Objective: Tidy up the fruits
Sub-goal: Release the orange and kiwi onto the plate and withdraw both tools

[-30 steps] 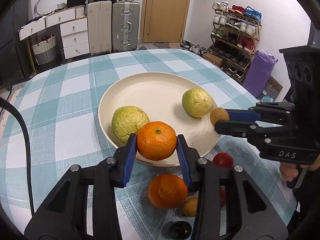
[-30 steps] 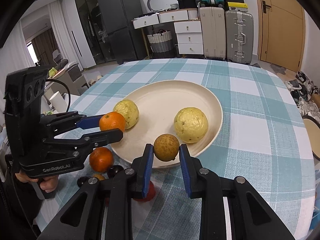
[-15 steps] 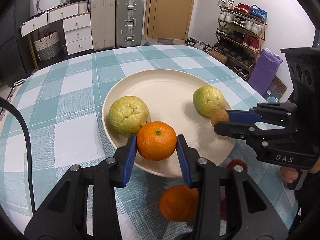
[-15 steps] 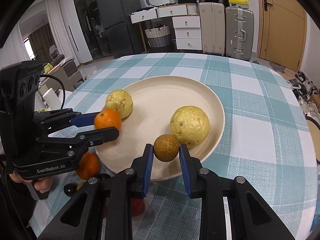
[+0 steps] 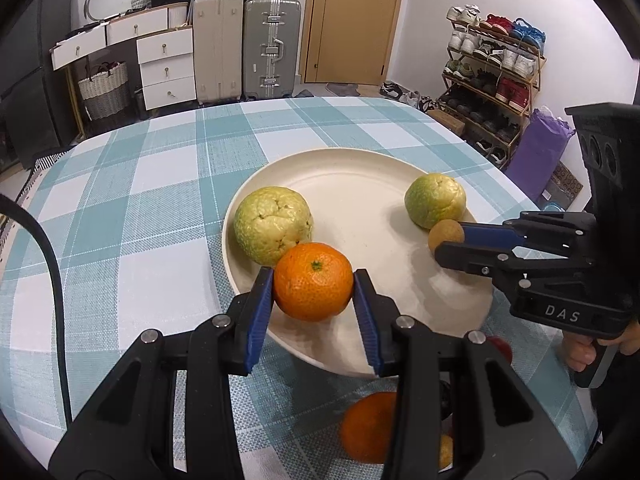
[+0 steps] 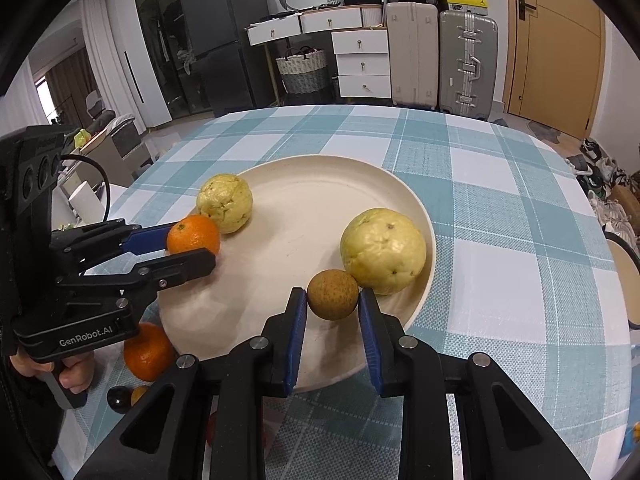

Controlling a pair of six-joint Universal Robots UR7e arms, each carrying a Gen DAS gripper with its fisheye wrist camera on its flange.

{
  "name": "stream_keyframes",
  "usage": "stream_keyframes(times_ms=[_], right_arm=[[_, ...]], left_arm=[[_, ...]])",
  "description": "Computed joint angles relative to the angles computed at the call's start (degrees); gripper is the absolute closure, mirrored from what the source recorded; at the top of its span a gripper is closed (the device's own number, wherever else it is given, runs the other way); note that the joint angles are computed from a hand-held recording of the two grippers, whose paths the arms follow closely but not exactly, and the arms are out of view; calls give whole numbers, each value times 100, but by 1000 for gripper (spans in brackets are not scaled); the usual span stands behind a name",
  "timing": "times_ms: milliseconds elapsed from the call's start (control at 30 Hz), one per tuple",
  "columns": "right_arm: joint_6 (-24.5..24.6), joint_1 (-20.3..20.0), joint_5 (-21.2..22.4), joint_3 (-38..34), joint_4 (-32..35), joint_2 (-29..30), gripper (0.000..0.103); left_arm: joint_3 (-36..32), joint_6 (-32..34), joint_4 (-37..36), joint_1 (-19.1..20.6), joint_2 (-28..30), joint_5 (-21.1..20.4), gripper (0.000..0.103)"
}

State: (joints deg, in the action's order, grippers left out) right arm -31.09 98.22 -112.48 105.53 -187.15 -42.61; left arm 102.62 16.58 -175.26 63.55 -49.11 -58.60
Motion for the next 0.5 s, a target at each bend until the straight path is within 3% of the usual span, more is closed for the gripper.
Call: stream_keyframes(times_ms=[133, 200, 267, 333, 367, 400, 467, 500], right_arm=[[73, 3, 8, 29, -70, -27, 72], [70, -13, 138, 154, -219, -106, 58], [33, 4, 157, 277, -374, -176, 52], [-2, 29, 112, 409, -534, -241, 50], [-4, 26, 136, 482, -586, -286, 46], [2, 18, 182, 581, -650, -348, 37], [19, -6, 298, 756, -803, -449, 23], [32, -16, 348, 831, -877, -494, 19]], left_arm=[[2, 16, -4, -2, -4, 6, 66], [25, 40, -14, -17, -22, 37, 65], [40, 28, 18, -12, -59, 13, 60], [123, 16, -16, -33, -129, -30, 53], [168, 24, -55, -49, -158, -20, 44], [213, 38, -109, -80, -184, 43, 32], [355, 65, -308, -141, -254, 118, 21], [423, 70, -392, -170, -294, 145, 19]])
